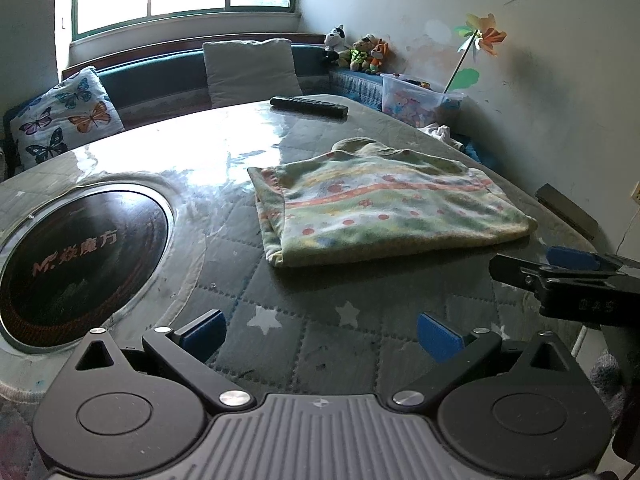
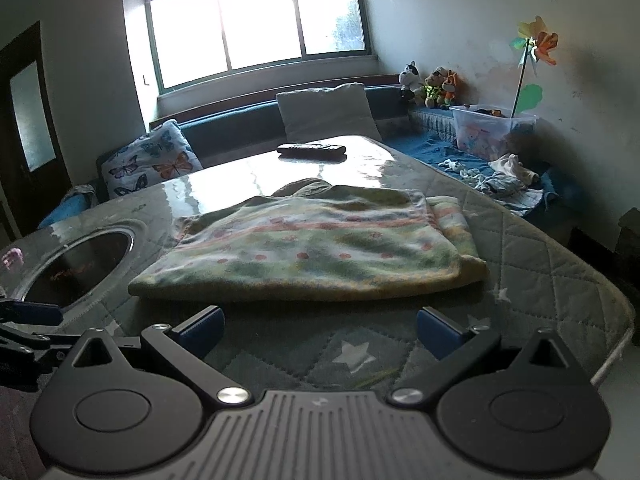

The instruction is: Fold clothes

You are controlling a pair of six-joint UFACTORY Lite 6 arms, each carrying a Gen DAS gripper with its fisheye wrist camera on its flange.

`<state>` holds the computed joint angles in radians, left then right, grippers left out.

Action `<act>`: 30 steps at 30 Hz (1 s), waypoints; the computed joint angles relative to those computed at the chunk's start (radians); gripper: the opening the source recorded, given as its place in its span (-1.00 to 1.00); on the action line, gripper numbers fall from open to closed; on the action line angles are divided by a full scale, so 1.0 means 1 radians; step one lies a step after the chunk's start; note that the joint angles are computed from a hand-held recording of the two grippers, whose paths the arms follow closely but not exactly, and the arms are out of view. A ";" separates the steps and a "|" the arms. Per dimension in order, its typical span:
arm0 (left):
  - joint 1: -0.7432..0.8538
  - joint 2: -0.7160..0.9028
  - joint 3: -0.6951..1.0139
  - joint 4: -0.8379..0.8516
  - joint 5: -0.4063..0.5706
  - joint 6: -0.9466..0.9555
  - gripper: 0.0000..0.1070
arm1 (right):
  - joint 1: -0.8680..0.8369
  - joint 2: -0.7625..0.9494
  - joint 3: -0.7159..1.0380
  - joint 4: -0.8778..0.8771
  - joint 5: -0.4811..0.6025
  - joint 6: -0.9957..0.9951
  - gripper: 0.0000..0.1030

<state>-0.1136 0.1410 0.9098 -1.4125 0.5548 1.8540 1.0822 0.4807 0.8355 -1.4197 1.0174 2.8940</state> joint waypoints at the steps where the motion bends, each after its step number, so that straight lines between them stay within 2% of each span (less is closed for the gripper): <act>1: 0.004 -0.004 -0.006 0.000 0.004 0.004 0.93 | 0.004 0.005 0.009 0.014 0.005 -0.018 1.00; 30: 0.063 -0.116 -0.140 -0.010 0.052 0.072 0.93 | 0.084 0.051 0.082 0.112 0.040 -0.084 1.00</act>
